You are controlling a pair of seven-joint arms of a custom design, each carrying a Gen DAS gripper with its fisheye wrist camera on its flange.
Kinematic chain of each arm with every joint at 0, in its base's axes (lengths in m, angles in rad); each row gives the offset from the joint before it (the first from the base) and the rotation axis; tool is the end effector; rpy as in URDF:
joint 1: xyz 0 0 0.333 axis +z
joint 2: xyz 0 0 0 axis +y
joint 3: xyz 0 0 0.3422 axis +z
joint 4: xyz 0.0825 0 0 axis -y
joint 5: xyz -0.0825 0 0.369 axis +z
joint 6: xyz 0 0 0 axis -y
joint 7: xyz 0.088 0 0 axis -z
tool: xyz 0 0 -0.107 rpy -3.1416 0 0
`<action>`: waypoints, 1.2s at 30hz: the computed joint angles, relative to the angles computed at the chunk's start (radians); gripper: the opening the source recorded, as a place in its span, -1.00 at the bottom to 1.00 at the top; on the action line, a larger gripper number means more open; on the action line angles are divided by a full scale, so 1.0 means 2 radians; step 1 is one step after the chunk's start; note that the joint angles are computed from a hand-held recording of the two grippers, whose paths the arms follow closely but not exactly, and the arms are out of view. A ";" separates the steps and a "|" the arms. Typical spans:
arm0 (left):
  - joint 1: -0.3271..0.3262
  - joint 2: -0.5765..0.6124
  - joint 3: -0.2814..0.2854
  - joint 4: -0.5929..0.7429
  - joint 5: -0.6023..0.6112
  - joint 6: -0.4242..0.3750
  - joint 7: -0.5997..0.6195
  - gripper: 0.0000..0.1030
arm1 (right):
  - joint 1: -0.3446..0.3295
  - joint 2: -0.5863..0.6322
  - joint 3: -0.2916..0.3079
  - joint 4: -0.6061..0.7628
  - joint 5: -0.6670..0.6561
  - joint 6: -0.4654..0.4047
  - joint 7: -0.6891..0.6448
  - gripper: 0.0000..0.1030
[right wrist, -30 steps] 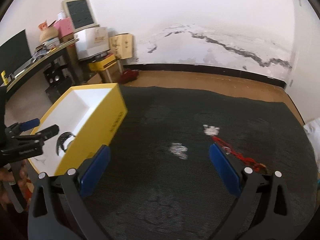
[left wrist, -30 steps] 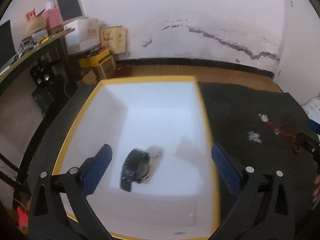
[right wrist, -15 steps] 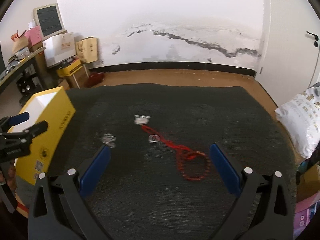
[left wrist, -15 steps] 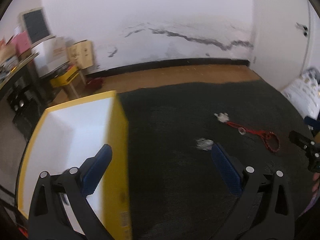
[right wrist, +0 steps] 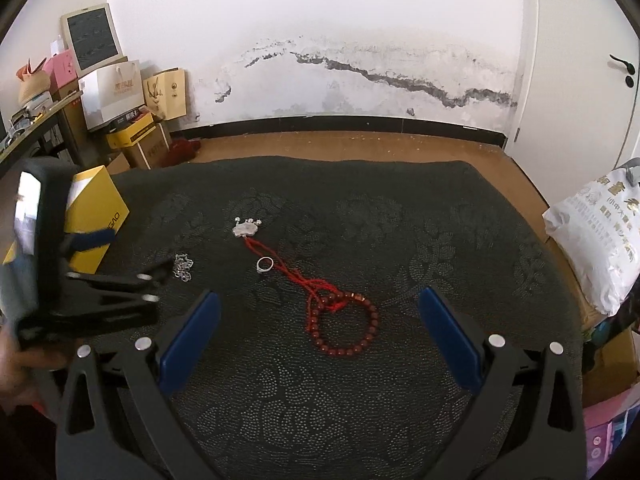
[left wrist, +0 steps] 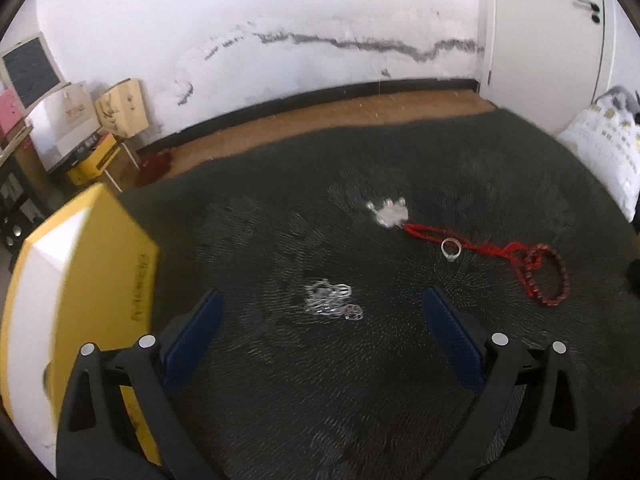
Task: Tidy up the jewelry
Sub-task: 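Move the left gripper to the silver chain and close on it, then grasp the silver lock pendant with the right gripper while the left gripper lifts the chain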
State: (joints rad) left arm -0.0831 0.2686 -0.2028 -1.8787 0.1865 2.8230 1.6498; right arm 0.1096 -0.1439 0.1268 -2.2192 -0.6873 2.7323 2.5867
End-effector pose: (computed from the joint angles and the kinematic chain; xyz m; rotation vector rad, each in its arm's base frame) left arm 0.6332 -0.1826 0.4836 -1.3229 2.2183 -0.6543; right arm 0.5056 0.1498 0.5377 -1.5576 1.9606 -0.7571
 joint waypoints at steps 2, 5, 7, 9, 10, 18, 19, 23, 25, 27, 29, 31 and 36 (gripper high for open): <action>-0.014 0.021 0.012 0.017 0.021 -0.018 -0.023 0.87 | -0.002 -0.003 -0.002 -0.003 0.001 0.004 -0.002 0.87; -0.018 0.042 0.017 0.032 0.031 -0.033 -0.041 0.84 | -0.007 -0.007 -0.005 -0.007 0.005 0.014 -0.003 0.87; -0.015 0.051 0.014 0.035 0.032 -0.035 -0.040 0.74 | -0.011 -0.009 -0.005 -0.010 0.010 0.018 -0.005 0.87; 0.001 0.053 0.000 0.029 0.011 -0.018 -0.033 0.63 | -0.014 -0.011 -0.004 -0.014 0.018 0.021 -0.008 0.87; 0.015 0.053 -0.016 0.029 -0.011 -0.019 -0.017 0.45 | -0.014 -0.011 -0.005 -0.014 0.025 0.024 -0.013 0.87; 0.022 0.054 -0.032 0.014 -0.045 0.019 0.037 -0.66 | -0.023 -0.015 0.003 -0.020 0.037 0.033 -0.026 0.87; 0.020 0.054 -0.029 0.016 -0.043 0.017 0.036 -0.76 | -0.025 -0.015 0.004 -0.020 0.037 0.032 -0.026 0.87; 0.011 0.050 -0.017 0.018 -0.032 0.008 0.021 -0.82 | -0.025 -0.010 0.004 -0.016 0.043 0.028 -0.030 0.87; 0.013 0.038 -0.019 0.012 -0.033 0.010 0.022 -0.82 | -0.020 -0.004 0.000 -0.015 0.055 0.028 -0.040 0.87; 0.024 0.022 -0.030 0.005 -0.049 0.007 0.036 -0.82 | -0.016 0.003 -0.003 -0.013 0.065 0.025 -0.050 0.87; 0.029 0.003 -0.032 -0.003 -0.062 0.005 0.045 -0.82 | -0.011 0.011 -0.006 -0.012 0.074 0.024 -0.058 0.87; 0.039 -0.020 -0.038 -0.010 -0.087 0.001 0.068 -0.82 | -0.003 0.023 -0.011 -0.007 0.092 0.021 -0.072 0.87; 0.047 -0.056 -0.035 -0.016 -0.163 -0.024 0.127 -0.82 | 0.030 0.081 -0.023 0.043 0.131 0.009 -0.136 0.87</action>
